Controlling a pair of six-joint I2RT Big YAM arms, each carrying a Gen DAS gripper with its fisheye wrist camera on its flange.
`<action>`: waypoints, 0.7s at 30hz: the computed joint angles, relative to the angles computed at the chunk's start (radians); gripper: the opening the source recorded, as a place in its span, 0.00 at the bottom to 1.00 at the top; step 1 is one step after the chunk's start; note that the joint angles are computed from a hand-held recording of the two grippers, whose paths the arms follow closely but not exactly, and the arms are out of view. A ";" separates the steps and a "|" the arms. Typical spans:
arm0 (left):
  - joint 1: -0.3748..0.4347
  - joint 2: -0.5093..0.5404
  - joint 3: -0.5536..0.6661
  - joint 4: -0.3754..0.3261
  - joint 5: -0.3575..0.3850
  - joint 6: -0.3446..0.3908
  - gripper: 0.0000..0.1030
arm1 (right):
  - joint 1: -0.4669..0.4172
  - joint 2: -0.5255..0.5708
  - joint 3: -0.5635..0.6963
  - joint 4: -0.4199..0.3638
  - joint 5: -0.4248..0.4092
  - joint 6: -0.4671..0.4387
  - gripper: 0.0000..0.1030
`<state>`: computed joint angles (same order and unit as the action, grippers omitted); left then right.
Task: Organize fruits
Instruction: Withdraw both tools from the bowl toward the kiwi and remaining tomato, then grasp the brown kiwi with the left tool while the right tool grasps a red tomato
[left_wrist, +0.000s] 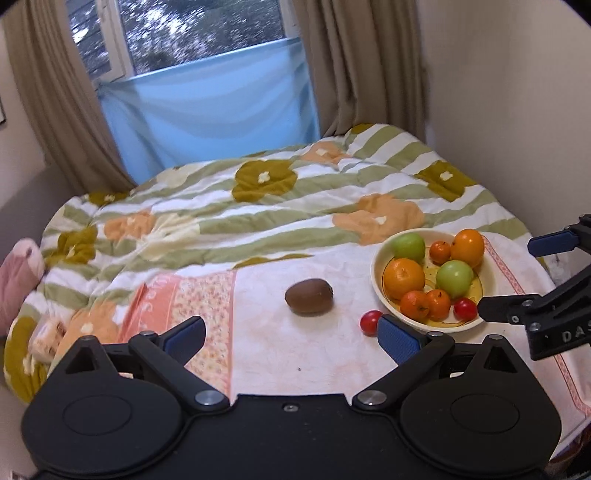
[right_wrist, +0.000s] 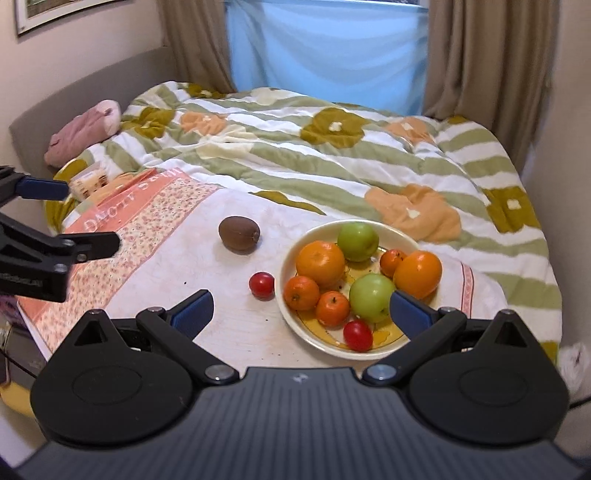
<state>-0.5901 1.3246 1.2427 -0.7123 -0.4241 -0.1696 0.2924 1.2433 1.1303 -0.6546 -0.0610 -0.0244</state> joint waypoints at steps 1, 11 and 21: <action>0.016 -0.015 -0.013 0.018 0.030 0.019 0.98 | 0.013 0.000 0.003 -0.004 0.018 0.020 1.00; 0.180 -0.036 -0.039 0.112 0.299 0.216 0.97 | 0.144 0.038 0.041 -0.018 0.173 0.280 1.00; 0.296 0.117 0.046 0.118 0.506 0.359 0.97 | 0.235 0.152 0.074 0.008 0.331 0.541 1.00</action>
<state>-0.2939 1.4412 1.2883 -0.5939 0.0821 0.1891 0.5276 1.3951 1.2038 -0.6469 0.2703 0.5163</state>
